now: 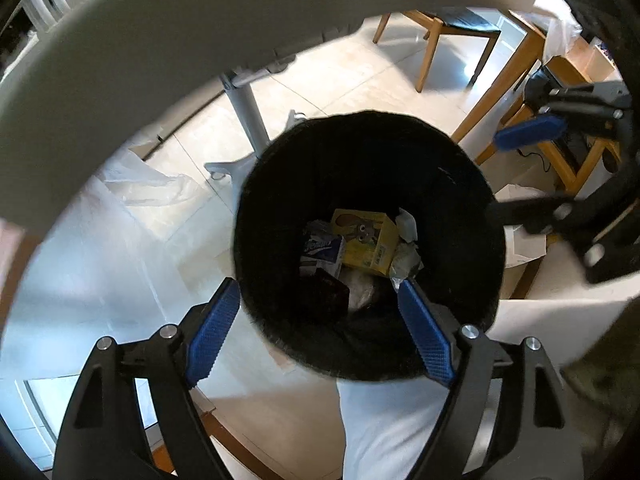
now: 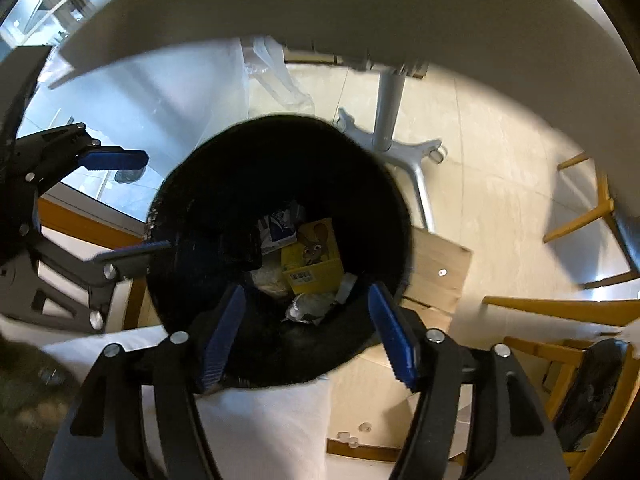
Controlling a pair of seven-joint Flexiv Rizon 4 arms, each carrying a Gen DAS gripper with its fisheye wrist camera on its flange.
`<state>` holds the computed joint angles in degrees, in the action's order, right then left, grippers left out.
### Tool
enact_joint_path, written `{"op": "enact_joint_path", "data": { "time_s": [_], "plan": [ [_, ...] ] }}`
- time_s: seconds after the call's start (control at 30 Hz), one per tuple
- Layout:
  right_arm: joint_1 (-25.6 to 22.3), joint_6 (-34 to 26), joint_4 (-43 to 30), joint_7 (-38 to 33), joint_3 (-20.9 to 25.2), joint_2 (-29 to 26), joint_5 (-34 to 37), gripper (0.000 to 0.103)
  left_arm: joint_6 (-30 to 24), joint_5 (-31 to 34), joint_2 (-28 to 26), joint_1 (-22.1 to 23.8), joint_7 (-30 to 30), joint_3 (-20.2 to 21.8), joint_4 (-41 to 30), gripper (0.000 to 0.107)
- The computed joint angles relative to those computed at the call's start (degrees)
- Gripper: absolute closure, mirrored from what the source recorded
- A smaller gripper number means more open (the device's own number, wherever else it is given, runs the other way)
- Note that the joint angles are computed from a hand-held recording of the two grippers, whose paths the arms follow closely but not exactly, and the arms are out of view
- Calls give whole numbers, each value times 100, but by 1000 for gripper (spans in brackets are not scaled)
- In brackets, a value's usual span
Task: Collect trash
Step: 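Move both open tools back over the snack wrappers on the table, then grasp the yellow biscuit wrapper with the left tool while the right tool grasps the green Calbee bag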
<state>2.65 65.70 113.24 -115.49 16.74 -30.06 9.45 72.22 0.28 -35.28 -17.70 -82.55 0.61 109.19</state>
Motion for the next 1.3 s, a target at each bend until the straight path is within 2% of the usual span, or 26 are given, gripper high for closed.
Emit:
{"op": "enact_joint_path", "data": {
  "time_s": [0.1, 0.17, 0.27, 0.3, 0.37, 0.43, 0.47, 0.53, 0.63, 0.73, 0.87, 0.97, 1.07, 1.2, 1.3],
  "plan": [
    [-381, -134, 88, -462, 301, 476, 361, 30, 82, 13, 473, 50, 6, -3, 370, 24],
    [-507, -171, 45, -752, 379, 740, 729, 22, 432, -48, 930, 206, 107, -135, 734, 24],
    [-500, 156, -131, -1096, 362, 1010, 1235, 9, 1132, -272, 1398, 402, 100, -255, 1031, 7],
    [-389, 450, -240, -1100, 289, 1004, 1303, 4, 1316, -220, 1439, 309, -36, -98, 995, 5],
    [-161, 831, -504, -950, 125, 829, 1249, 4, 1480, 65, 1366, -72, -598, 566, 607, 5],
    [83, 1148, -841, -613, -57, 501, 996, 4, 1487, 22, 1188, -81, -821, 769, 268, 5],
    [183, 1230, -1050, -409, -129, 302, 839, 4, 1391, -48, 1006, -48, -982, 867, -26, 5],
    [325, 933, -1768, 74, -221, -228, 541, 4, 1142, -198, 727, 156, -1079, 797, -454, 5],
    [348, 391, -2626, 483, -124, -835, 160, 4, 696, -724, 297, 812, -926, 204, -1031, 6],
    [634, 109, -3156, 923, -337, -1215, -221, 4, 198, -830, -128, 851, -1077, 278, -1686, 6],
    [514, -498, -3976, 1454, -174, -1660, -170, 4, -254, -701, -595, 824, -1357, 459, -2392, 6],
    [401, -847, -4468, 1572, -31, -1913, 9, 4, -298, -783, -704, 1025, -1294, 236, -2480, 6],
    [342, -1119, -4817, 1520, 71, -2087, 175, 6, -433, -757, -839, 1048, -1232, 203, -2706, 6],
    [355, -1474, -5129, 1432, 77, -2236, 312, 22, -644, -748, -1050, 1050, -1240, 188, -3031, 8],
    [361, -1601, -5203, 1364, 63, -2264, 429, 27, -789, -800, -1170, 1088, -1246, 135, -3187, 16]
  ]
}}
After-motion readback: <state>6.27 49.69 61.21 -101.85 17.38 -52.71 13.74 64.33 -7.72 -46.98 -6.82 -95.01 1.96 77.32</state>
